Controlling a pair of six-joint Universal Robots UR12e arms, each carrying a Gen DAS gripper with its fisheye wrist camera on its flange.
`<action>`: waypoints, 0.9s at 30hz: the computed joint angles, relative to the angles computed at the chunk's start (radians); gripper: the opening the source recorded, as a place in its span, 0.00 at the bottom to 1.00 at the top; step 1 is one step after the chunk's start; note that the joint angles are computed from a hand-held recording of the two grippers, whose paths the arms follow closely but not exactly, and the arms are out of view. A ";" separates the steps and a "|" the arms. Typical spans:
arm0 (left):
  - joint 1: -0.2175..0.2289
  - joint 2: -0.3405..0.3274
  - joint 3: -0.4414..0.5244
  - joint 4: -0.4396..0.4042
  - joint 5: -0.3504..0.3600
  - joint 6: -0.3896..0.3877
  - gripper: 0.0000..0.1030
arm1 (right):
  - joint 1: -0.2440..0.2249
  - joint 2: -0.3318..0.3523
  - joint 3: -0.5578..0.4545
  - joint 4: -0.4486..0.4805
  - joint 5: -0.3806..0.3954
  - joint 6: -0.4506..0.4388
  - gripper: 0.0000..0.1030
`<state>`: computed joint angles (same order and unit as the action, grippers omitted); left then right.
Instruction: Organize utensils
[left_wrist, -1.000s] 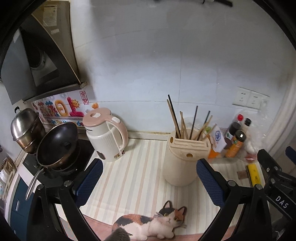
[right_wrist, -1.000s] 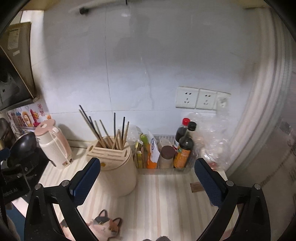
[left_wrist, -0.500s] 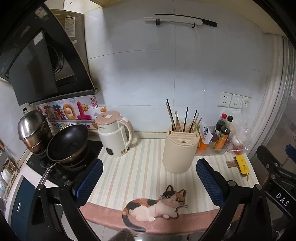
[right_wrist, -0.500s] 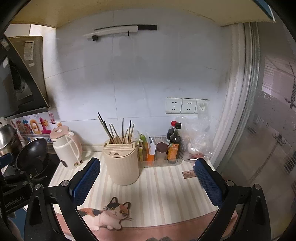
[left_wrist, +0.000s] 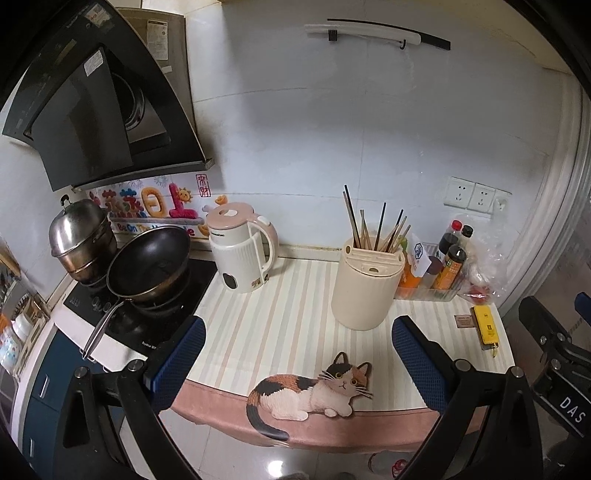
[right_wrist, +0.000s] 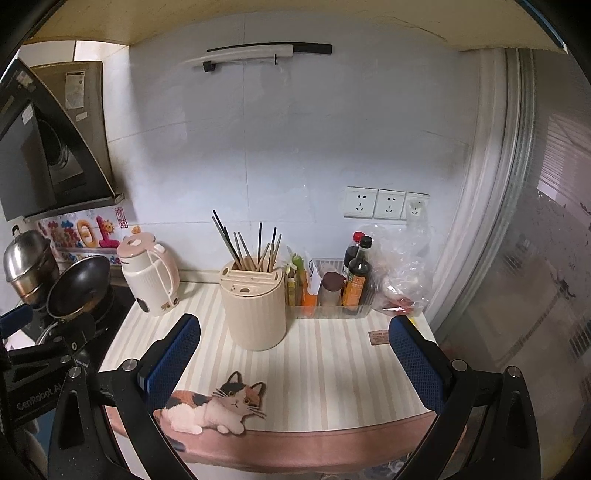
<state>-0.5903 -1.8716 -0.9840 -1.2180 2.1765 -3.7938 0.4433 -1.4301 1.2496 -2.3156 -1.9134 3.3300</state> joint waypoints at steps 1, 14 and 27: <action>-0.001 0.000 -0.001 -0.002 -0.001 -0.002 1.00 | -0.001 0.000 -0.001 0.004 0.003 -0.001 1.00; -0.004 -0.008 0.009 -0.029 0.013 -0.008 1.00 | -0.009 0.008 -0.009 0.031 0.014 0.004 1.00; 0.000 -0.008 0.004 -0.036 0.005 0.005 1.00 | -0.010 0.013 -0.012 0.056 0.013 0.004 1.00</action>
<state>-0.5903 -1.8800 -0.9800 -1.2536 2.1812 -3.7885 0.4332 -1.4171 1.2374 -2.2595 -1.9000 3.3342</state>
